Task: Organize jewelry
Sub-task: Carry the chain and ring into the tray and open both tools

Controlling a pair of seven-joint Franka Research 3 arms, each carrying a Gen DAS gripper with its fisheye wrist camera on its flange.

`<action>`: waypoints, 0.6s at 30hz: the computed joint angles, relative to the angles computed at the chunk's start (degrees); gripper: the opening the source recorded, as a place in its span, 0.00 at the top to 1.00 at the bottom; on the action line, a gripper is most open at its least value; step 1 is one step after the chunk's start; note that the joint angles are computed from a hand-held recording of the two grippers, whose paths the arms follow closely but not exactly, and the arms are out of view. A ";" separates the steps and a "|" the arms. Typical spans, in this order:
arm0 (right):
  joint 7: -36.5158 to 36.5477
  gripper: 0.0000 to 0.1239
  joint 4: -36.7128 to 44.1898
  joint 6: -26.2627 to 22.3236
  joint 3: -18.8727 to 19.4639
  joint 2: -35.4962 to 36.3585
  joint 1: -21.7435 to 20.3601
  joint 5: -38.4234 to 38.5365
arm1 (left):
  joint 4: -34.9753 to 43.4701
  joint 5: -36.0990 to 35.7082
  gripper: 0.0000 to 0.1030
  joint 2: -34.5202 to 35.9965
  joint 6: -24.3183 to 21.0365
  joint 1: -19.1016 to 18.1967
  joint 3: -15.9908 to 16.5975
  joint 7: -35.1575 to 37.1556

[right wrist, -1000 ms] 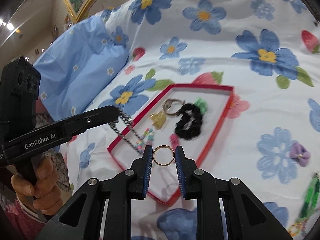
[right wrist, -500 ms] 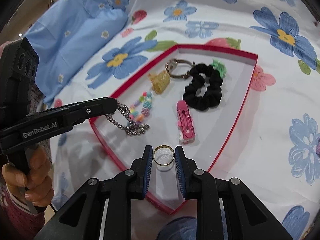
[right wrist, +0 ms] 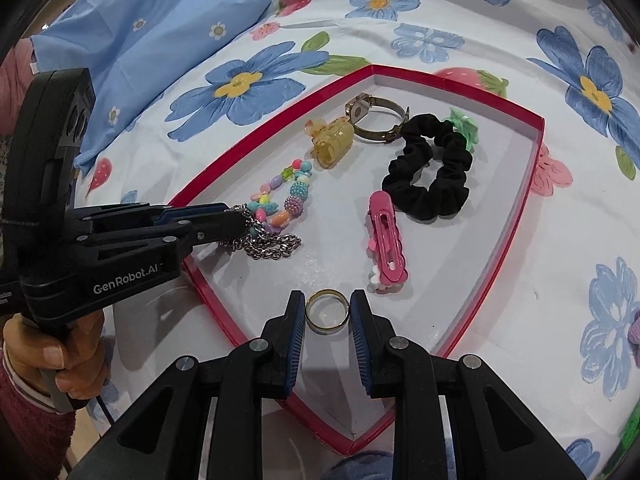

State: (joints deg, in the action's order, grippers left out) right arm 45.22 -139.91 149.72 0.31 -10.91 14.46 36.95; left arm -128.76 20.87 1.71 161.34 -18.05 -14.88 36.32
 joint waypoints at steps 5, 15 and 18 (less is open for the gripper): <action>0.43 0.81 0.16 -0.01 0.19 0.10 0.00 -0.84 | 0.34 0.56 0.88 0.10 -0.65 -0.08 0.03 -0.70; 0.63 0.80 0.55 -0.82 0.00 0.29 -0.07 -0.34 | 0.45 0.99 0.75 -0.18 -1.33 -0.10 0.05 -1.43; 0.61 0.80 0.67 -0.98 -0.04 0.36 -0.09 -0.09 | 0.35 1.54 0.71 -0.51 -1.66 -0.09 0.03 -2.14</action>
